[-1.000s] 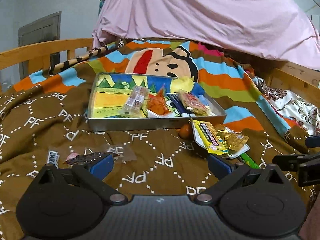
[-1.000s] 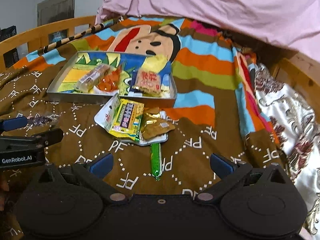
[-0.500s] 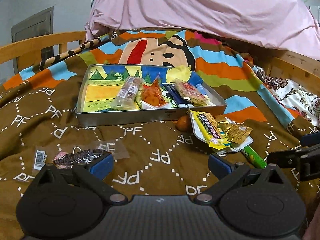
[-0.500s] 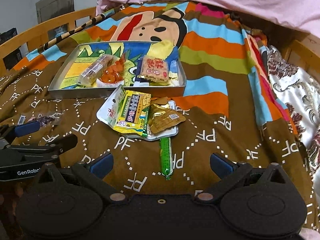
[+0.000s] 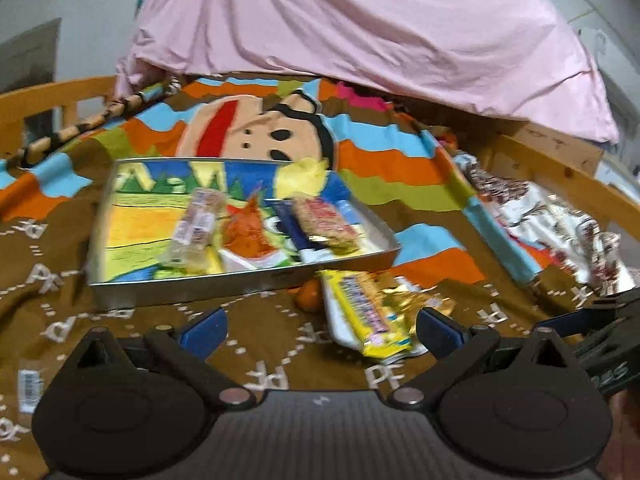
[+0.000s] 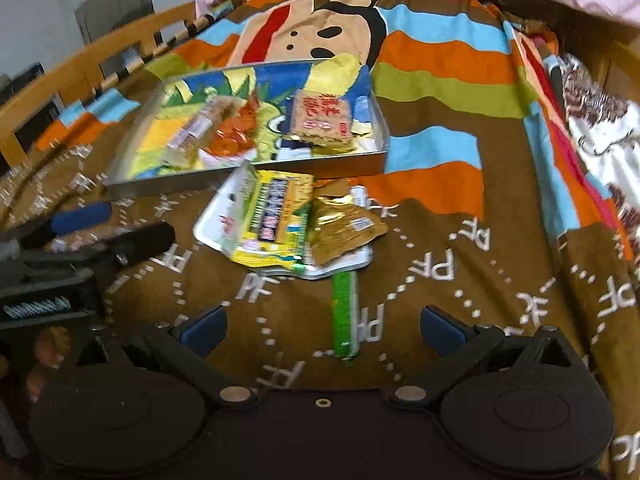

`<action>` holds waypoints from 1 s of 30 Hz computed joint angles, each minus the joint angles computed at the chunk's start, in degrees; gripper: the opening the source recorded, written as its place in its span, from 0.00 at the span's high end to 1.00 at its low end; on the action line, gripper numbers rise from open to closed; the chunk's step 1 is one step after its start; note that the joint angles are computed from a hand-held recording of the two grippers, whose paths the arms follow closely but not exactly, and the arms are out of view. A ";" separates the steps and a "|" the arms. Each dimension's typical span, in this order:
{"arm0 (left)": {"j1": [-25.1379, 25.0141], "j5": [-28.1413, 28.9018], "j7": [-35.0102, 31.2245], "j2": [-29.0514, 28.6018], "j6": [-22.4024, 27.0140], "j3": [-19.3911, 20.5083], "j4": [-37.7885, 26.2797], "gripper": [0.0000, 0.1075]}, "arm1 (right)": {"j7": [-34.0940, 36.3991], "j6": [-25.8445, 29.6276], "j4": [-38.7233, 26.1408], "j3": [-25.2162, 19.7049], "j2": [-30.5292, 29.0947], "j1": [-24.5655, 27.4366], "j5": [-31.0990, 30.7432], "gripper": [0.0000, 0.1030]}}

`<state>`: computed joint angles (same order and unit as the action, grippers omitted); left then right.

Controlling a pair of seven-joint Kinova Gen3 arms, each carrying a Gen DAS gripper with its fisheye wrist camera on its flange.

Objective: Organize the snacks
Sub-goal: 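Move both tools toward the snacks lying beside the tray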

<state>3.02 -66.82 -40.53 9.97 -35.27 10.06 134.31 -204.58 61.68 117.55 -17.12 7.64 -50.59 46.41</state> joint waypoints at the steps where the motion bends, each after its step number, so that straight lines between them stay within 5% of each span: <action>1: -0.42 -0.97 0.86 0.59 -0.32 0.61 -0.51 0.05 | 1.37 0.31 -0.44 0.13 0.43 0.34 -0.63 0.01; 7: 0.67 -0.83 2.22 3.40 0.99 1.83 -2.28 0.05 | 3.70 2.26 0.34 0.25 0.24 0.48 -1.58 0.01; 19: 2.48 -2.12 4.74 7.72 -0.18 3.71 -4.56 0.05 | 5.60 -3.16 2.98 0.81 -0.44 2.81 -1.22 0.05; 30: 6.78 -0.33 5.06 8.48 16.23 9.06 -9.32 0.06 | 7.37 -5.42 3.31 1.08 -0.26 3.34 -0.98 0.05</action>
<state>9.80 -67.15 -35.47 18.45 -19.05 19.12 124.98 -197.21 56.26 120.85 -16.04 7.38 -47.25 45.43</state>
